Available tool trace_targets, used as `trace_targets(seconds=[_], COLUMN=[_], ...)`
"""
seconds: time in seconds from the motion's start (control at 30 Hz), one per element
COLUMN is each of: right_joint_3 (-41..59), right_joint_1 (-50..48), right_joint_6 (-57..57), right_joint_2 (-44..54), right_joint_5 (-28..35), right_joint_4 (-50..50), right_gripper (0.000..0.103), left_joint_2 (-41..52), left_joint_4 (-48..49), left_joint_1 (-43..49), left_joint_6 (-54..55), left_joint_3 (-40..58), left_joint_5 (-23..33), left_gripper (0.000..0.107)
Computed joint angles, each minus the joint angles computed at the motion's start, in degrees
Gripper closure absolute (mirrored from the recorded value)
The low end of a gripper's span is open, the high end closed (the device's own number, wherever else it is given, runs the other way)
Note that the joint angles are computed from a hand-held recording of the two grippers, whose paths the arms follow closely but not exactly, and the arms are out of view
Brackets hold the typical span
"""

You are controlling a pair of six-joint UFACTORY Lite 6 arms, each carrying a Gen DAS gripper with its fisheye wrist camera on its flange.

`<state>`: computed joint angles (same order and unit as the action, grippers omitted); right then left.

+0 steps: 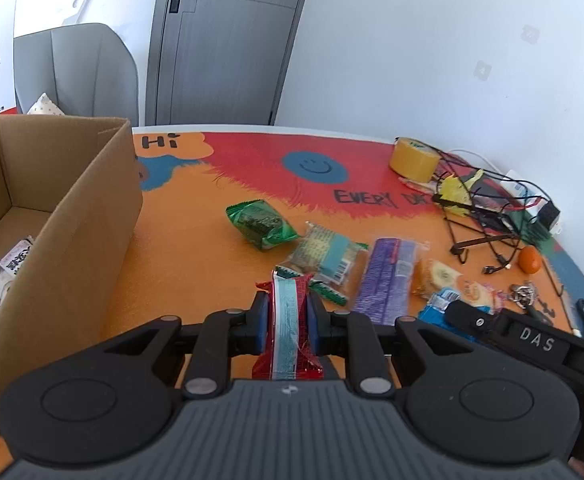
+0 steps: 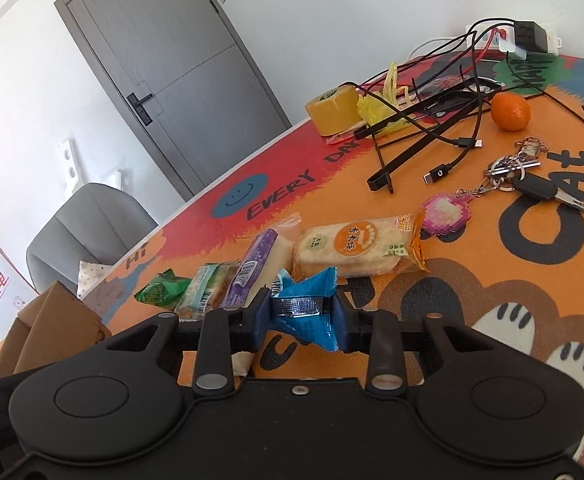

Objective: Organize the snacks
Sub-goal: 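Grasp the blue candy with the right tool while the left tool grasps the red-wrapped bar, then carry both snacks into the cardboard box and open both tools to release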

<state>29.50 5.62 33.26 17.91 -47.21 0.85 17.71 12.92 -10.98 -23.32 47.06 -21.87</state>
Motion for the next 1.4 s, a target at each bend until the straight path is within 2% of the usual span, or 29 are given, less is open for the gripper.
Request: trace_targets(seconds=[0.33,0.67,0.97,1.4], right_joint_3=[-4.74,-8.2,-7.3,-1.08], right_joint_1=[3.72,11.05,18.77,27.09], right_joint_6=[-0.9,-4.64,-9.78,-16.13], right_joint_2=[-6.72,-14.03,-17.62,-15.5], right_joint_5=[-0.47,0.34,1.99,3.61], right_joint_4=[2.89,10.21,18.34,26.44], right_gripper=[0.07,0.07,0.07,0.07], left_joint_2=[-9.62,-19.92,-26.62,-28.18], left_joint_4=[0.88,7.42,19.77,38.2], left_joint_1=[1.6,6.25,13.36,27.37], left_joint_6=[-0.32,-5.42,-15.05,-28.84], left_joint_3=[-7.8,-14.66,-17.92,-17.12], left_joint_5=[-1.23,-1.4,-2.03,-6.66], left_gripper=[0.088,0.088,0.088,0.088])
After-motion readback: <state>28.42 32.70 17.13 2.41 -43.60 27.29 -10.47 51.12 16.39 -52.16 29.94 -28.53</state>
